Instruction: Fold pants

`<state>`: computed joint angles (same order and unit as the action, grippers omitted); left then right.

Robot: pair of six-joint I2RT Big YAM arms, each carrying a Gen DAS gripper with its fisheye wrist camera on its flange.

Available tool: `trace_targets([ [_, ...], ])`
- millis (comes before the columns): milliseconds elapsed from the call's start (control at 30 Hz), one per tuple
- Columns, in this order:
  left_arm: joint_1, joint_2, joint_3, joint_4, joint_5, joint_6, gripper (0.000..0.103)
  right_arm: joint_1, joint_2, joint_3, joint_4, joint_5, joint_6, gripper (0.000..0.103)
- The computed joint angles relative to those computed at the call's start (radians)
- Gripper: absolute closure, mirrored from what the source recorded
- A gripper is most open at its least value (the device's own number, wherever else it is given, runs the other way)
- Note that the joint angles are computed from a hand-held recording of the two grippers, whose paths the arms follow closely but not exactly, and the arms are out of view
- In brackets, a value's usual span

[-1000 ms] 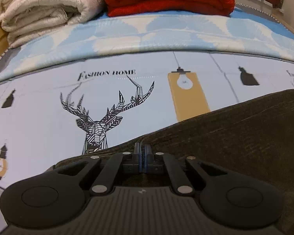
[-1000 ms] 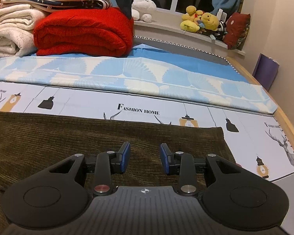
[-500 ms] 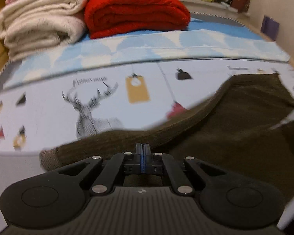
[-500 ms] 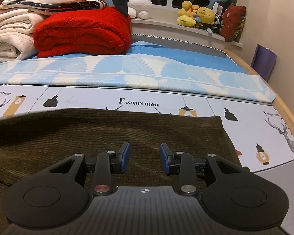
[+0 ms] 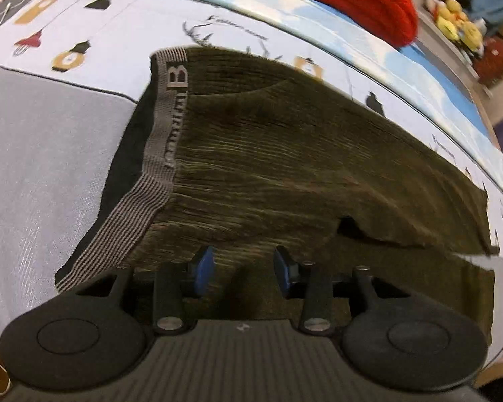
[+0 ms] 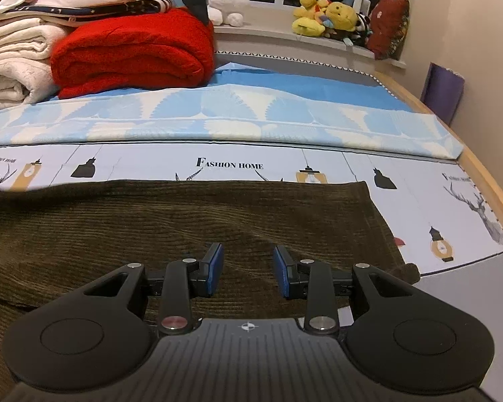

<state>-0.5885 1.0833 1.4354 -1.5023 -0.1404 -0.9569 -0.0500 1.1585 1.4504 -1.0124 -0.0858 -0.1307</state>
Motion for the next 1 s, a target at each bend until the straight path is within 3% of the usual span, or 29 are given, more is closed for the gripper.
trace_targets([
  [233,-0.006,0.045,0.041,0.022,-0.031,0.0,0.057,0.015,0.009,-0.001,0.006,0.007,-0.027,0.068],
  [333,-0.005,0.079,0.077,0.035,-0.095,0.014,0.057,0.018,0.018,0.007,0.008,0.003,-0.026,0.068],
  [500,0.058,0.15,0.12,0.134,-0.089,0.172,0.057,0.018,0.031,0.028,0.013,-0.025,0.011,0.068],
  [667,0.093,0.24,0.148,0.266,-0.172,0.297,0.057,0.029,0.037,0.036,0.028,-0.036,0.013,0.068],
  [767,0.113,0.29,0.141,0.333,-0.181,0.38,0.056,0.029,0.046,0.04,0.026,-0.037,0.002,0.068],
  [867,0.117,0.353,0.16,0.357,-0.256,0.52,0.046,0.021,0.056,0.045,0.027,-0.04,-0.008,0.068],
  [933,0.12,0.387,0.168,0.39,-0.306,0.623,0.028,0.014,0.061,0.048,0.03,-0.042,-0.013,0.068],
  [1000,0.129,0.411,0.166,0.438,-0.324,0.717,0.019,0.005,0.065,0.049,0.033,-0.042,-0.019,0.068],
])
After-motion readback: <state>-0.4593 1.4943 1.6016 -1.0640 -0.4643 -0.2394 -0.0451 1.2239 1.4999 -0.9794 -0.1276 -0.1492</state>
